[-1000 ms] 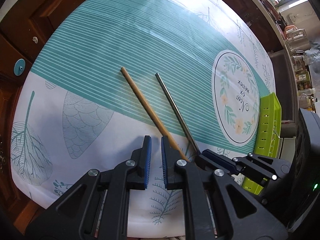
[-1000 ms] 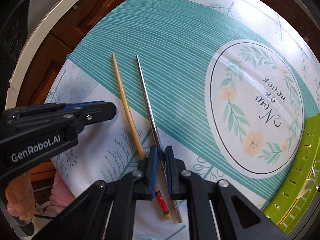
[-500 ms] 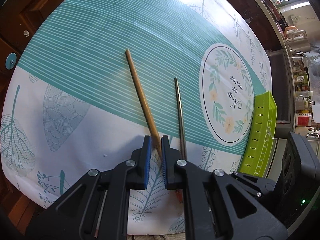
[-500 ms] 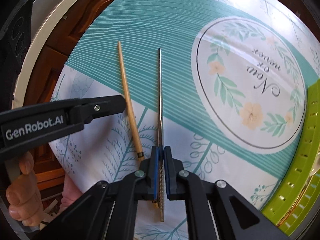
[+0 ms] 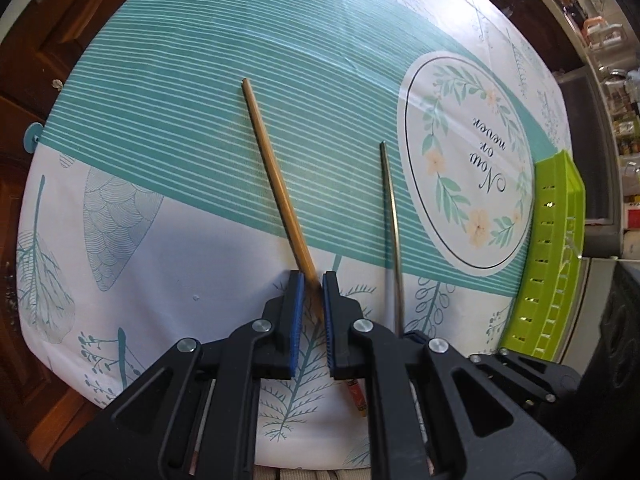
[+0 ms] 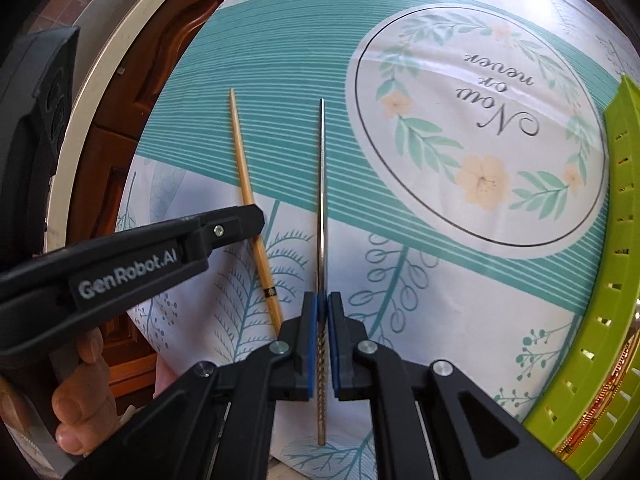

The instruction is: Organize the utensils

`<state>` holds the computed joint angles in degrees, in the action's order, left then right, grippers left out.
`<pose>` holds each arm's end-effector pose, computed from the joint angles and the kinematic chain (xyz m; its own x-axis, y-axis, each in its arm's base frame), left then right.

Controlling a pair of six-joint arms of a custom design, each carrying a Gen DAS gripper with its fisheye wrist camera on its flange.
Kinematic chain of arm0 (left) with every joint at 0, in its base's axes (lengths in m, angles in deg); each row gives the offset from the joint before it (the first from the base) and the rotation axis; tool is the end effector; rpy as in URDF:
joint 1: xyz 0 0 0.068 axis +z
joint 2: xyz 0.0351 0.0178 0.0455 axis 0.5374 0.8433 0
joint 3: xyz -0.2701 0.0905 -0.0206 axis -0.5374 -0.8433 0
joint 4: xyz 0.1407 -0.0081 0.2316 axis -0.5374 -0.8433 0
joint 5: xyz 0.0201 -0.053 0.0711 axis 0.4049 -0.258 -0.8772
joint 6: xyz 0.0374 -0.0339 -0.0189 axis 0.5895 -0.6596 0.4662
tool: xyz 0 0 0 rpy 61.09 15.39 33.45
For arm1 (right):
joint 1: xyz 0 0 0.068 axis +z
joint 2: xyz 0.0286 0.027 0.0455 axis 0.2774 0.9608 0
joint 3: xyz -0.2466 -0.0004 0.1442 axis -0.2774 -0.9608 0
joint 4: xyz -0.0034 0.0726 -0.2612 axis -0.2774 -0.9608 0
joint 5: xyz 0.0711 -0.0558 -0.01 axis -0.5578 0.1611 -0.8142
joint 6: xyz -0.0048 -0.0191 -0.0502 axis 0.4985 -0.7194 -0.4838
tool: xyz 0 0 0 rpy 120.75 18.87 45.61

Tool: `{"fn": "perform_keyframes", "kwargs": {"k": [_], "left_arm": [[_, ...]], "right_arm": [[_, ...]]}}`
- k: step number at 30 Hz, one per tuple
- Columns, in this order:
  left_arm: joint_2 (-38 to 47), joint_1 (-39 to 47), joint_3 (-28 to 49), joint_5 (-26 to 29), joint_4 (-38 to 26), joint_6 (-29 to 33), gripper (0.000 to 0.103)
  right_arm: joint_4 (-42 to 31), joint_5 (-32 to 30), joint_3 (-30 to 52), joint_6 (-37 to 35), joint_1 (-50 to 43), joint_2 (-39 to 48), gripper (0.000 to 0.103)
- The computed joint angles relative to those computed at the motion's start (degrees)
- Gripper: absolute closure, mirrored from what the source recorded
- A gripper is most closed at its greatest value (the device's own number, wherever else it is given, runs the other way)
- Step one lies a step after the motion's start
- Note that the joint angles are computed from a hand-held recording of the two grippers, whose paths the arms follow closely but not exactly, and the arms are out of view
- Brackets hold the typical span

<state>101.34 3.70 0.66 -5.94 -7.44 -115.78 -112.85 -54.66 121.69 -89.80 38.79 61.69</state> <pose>0.2422 -0.1388 0.1174 -0.9320 -0.3622 -0.0115 -0.3503 0.9085 -0.2279 0.2278 0.1092 0.1323 -0.9224 -0.3851 -0.0288 -0.3690 0.8570 0.3598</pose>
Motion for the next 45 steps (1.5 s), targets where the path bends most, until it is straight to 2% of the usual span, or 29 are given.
{"fn": "perform_keyframes", "kwargs": {"k": [3, 7, 9, 17, 25, 31, 39, 45], "left_arm": [[1.72, -1.8, 2.54, -1.72, -2.58, -0.19, 0.096], [1.96, -2.46, 2.97, -1.68, -2.51, 0.14, 0.099], [1.19, -2.11, 1.97, 0.03, -1.07, 0.17, 0.1], [-3.13, -3.61, 2.11, 0.3, -1.6, 1.62, 0.1], [-6.53, -5.6, 3.26, 0.07, -3.64, 3.06, 0.1], [-5.8, -6.75, 4.13, -0.18, -3.9, 3.87, 0.103], [0.6, -7.37, 5.96, 1.04, -2.33, 5.75, 0.103], [0.8, -7.34, 5.74, 3.59, -0.44, 3.98, 0.103]], "right_arm": [[-0.65, -0.6, -0.48, -0.82, -1.83, -1.6, 0.099], [-0.98, -1.89, -1.18, -1.95, -4.96, -2.94, 0.099], [-2.06, -3.98, -1.3, -3.72, -8.02, -3.3, 0.099], [-6.64, -9.36, -0.63, -11.55, -20.42, -4.35, 0.099], [-6.55, -12.01, -1.89, -13.37, -24.79, -5.74, 0.099], [-3.89, -9.0, -3.51, -12.19, -21.86, -6.46, 0.099], [1.24, 2.2, -5.88, -9.88, -13.84, -5.94, 0.099], [1.74, 4.79, -5.82, -8.89, -11.99, -6.14, 0.099]]}}
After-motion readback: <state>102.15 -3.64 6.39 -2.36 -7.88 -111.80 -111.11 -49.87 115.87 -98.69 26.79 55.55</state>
